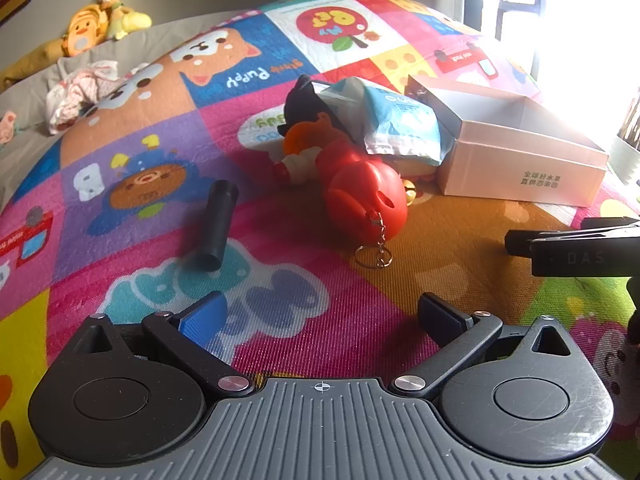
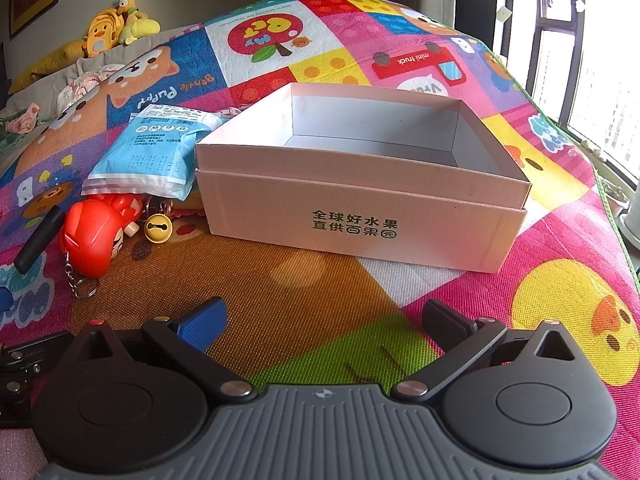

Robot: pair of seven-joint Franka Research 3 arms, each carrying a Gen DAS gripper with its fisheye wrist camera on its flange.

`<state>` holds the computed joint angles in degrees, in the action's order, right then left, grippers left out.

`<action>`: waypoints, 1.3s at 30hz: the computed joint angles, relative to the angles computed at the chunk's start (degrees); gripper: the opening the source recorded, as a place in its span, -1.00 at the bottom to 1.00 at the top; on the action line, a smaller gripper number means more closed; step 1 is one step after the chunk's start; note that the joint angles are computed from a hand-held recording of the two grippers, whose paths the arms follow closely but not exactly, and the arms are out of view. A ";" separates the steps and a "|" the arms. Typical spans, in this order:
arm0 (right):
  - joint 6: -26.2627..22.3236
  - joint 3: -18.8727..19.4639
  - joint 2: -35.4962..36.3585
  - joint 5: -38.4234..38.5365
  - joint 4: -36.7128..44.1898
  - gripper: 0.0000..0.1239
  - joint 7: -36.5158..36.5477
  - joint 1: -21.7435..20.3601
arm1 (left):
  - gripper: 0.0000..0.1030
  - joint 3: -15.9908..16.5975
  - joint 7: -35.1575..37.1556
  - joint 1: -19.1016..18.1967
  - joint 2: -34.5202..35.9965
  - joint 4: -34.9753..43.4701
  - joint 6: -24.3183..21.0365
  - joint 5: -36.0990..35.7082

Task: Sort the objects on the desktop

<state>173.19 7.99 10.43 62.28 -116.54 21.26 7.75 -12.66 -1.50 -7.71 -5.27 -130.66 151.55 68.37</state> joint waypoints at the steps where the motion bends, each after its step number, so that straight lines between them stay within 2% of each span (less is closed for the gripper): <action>1: -0.18 -0.02 -0.03 0.25 0.00 0.66 -0.44 -0.25 | 1.00 0.01 0.05 -0.02 0.01 0.02 0.00 -0.05; 10: -0.46 -0.61 -0.46 -0.87 -0.63 0.66 0.84 0.26 | 1.00 0.22 2.10 -0.16 0.35 0.30 0.21 -1.76; 13: -2.80 -3.70 -1.11 -12.32 -1.38 0.66 11.91 2.24 | 1.00 0.61 5.80 -0.12 0.50 0.55 0.76 -4.95; 15: -3.36 -3.92 -1.94 -15.69 -2.34 0.66 14.86 2.12 | 1.00 0.83 7.76 0.05 0.37 0.36 1.55 -6.66; 18: -3.93 -2.90 -3.34 -13.89 -3.73 0.66 12.32 0.84 | 1.00 0.97 8.83 0.59 -0.21 -0.38 3.20 -7.03; 22: -6.36 -3.51 -3.85 -14.97 -3.63 0.66 11.61 0.58 | 1.00 0.73 7.23 1.42 -0.56 -0.80 4.55 -5.37; 25: -6.65 -3.59 -3.87 -14.57 -3.45 0.66 10.98 0.55 | 1.00 0.59 3.18 2.20 -0.26 -0.08 5.18 -1.05; 27: -8.68 -4.48 -3.98 -15.22 -2.75 0.66 10.40 0.95 | 1.00 0.39 0.57 2.43 -0.41 0.62 3.93 2.70; 28: -11.22 -3.28 -4.36 -12.56 -1.89 0.66 5.62 -0.48 | 1.00 0.28 -0.78 2.49 -0.68 0.84 2.86 4.65; 31: -9.70 -1.11 -6.62 7.60 -0.72 0.66 -17.82 -0.33 | 1.00 0.21 -3.04 2.52 -1.29 1.10 -1.36 7.83; 33: -11.29 -1.48 -7.15 14.80 1.66 0.66 -26.45 1.10 | 1.00 0.97 -3.29 2.81 -1.55 0.59 -0.87 6.99; 34: -12.14 -1.79 -6.71 15.27 3.41 0.65 -27.10 1.99 | 1.00 1.32 -3.19 2.99 -1.56 0.29 -0.08 6.17; 36: -13.73 -2.13 -4.55 12.45 7.42 0.49 -24.82 3.50 | 1.00 1.89 -2.90 3.40 -1.44 -0.51 2.06 4.75; 39: -13.11 -1.97 2.09 -0.17 15.93 0.40 -11.72 6.36 | 1.00 1.76 -5.53 4.18 -2.04 -1.51 4.64 7.73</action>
<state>160.08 6.02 12.52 62.11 -100.61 9.54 14.11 -10.90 -7.03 -3.53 -7.31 -132.17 156.19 76.10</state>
